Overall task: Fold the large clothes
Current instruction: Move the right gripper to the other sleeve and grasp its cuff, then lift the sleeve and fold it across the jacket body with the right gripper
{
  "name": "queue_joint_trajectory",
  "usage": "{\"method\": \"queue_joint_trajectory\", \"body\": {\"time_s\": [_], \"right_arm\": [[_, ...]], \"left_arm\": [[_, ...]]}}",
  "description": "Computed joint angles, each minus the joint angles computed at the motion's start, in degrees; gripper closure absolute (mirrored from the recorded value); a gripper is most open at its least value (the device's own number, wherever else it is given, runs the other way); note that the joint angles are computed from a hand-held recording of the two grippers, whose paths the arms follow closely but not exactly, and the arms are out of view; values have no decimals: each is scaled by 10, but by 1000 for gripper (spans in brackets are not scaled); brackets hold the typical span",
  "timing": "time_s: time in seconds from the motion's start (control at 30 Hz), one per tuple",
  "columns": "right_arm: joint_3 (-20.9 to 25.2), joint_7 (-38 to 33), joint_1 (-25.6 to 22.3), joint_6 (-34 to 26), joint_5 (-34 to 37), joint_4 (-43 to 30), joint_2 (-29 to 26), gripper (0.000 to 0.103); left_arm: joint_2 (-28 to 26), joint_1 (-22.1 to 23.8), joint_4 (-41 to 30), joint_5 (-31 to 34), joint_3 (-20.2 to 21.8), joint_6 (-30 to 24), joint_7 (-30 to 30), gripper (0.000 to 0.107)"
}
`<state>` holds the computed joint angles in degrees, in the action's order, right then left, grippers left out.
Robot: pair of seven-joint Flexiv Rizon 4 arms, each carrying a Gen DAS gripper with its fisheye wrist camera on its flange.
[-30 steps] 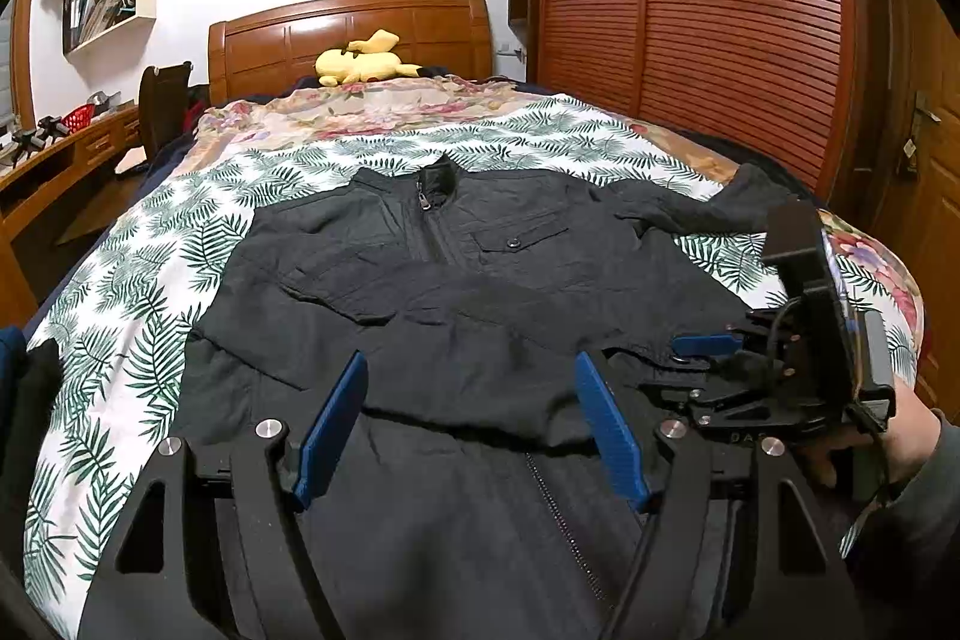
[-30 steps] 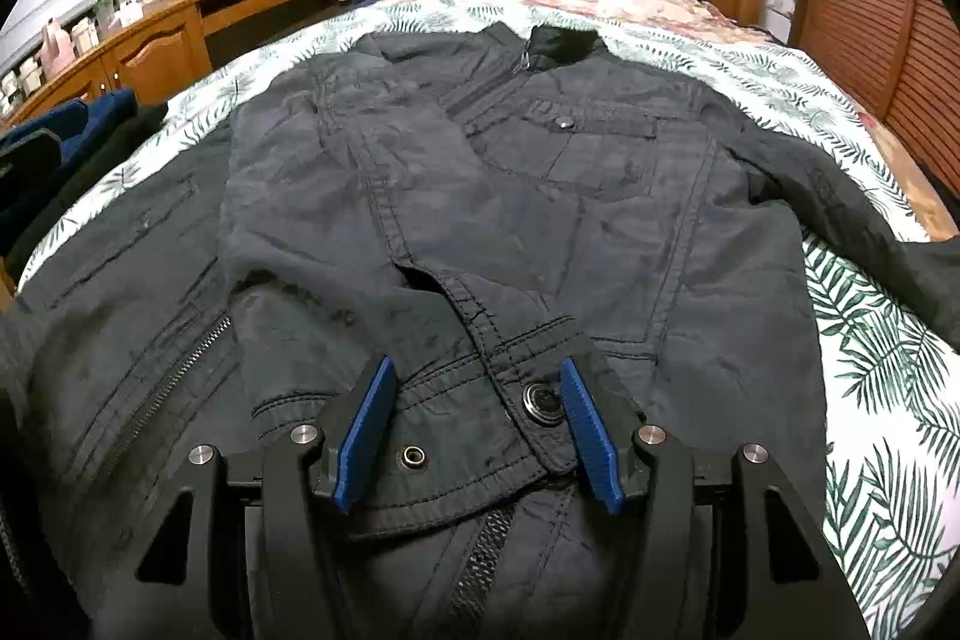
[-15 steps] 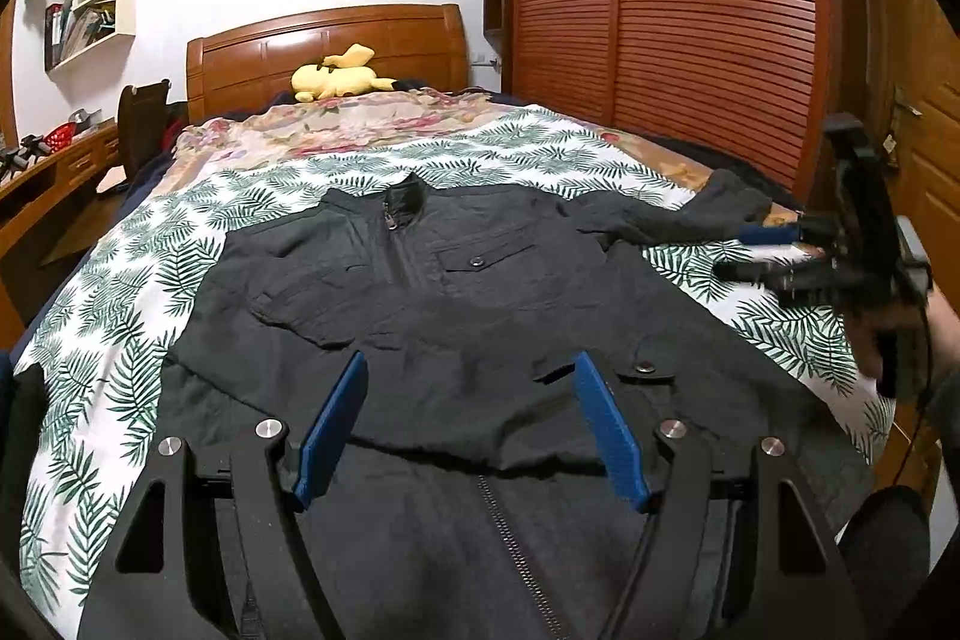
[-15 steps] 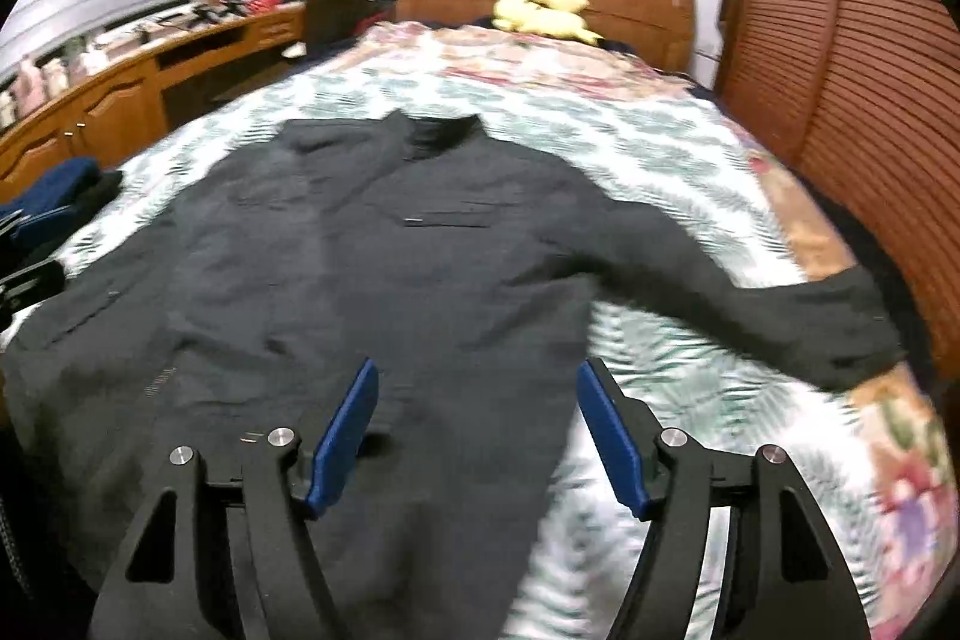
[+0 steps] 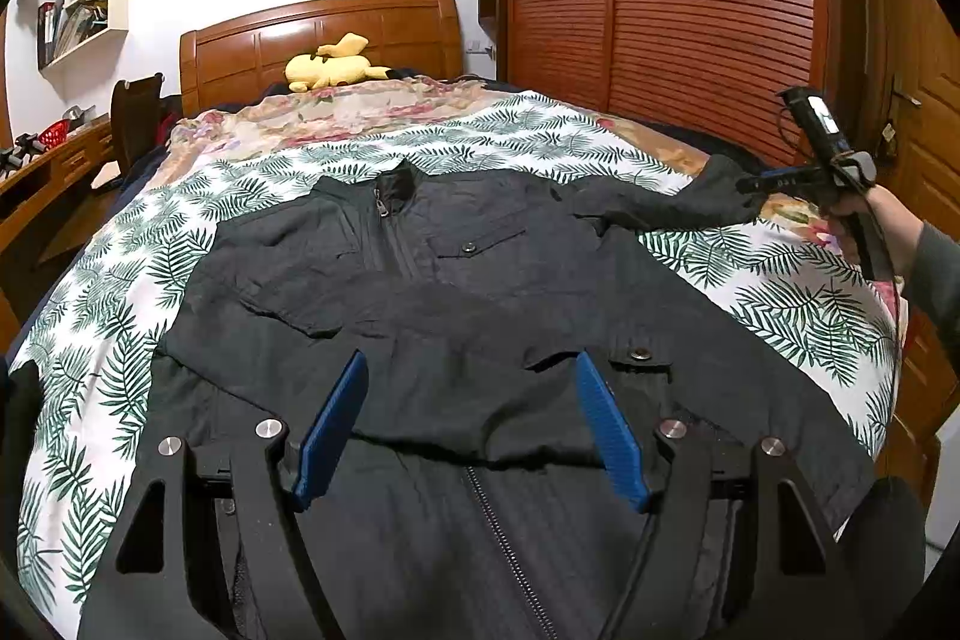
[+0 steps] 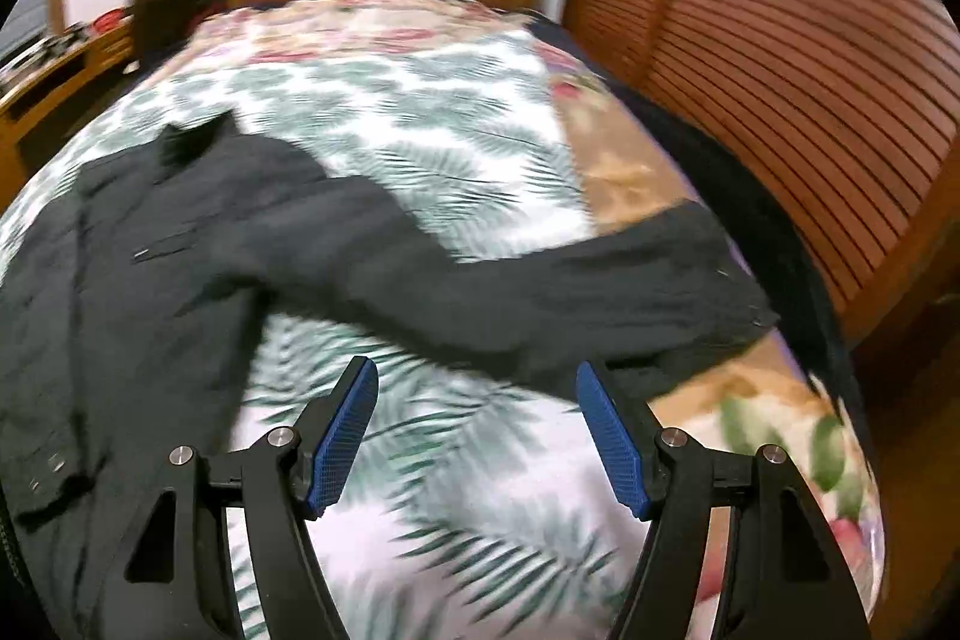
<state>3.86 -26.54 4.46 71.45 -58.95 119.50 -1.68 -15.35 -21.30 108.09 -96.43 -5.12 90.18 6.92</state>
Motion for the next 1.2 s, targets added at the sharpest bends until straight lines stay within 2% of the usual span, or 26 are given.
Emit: {"method": "queue_joint_trajectory", "body": {"time_s": [0.33,0.47,0.67,0.7,0.73,0.8,0.83,0.9,1.03,1.1,1.2], "right_arm": [[-32,8,-6,-45,74,-55,-58,32],[-50,8,-15,-42,113,-74,-80,32],[-53,-11,-19,-43,185,-87,-95,32],[-55,-15,-19,-36,189,-85,-96,38],[-55,-20,-18,-30,191,-87,-100,52],[-53,-50,-12,-32,197,-93,-108,67],[-58,-55,-5,-41,183,-98,-113,78],[-60,-68,4,-39,164,-99,-114,91],[-76,-9,18,-17,71,-86,-92,94],[-81,51,22,-8,-13,-82,-73,94],[-65,109,15,-6,-102,-84,-47,94]], "left_arm": [[-2,21,9,54,-15,-10,-40,34],[0,31,15,72,-24,-13,-52,34],[1,38,17,83,-32,-13,-60,34],[1,39,18,85,-32,-13,-62,34],[0,40,18,89,-33,-13,-65,34],[0,42,19,95,-34,-11,-70,34],[0,44,20,100,-34,-11,-74,34],[1,47,20,99,-37,-10,-73,34],[5,49,22,89,-38,-13,-68,34],[8,47,23,81,-36,-13,-63,34],[13,42,23,66,-32,-12,-51,34]]}}
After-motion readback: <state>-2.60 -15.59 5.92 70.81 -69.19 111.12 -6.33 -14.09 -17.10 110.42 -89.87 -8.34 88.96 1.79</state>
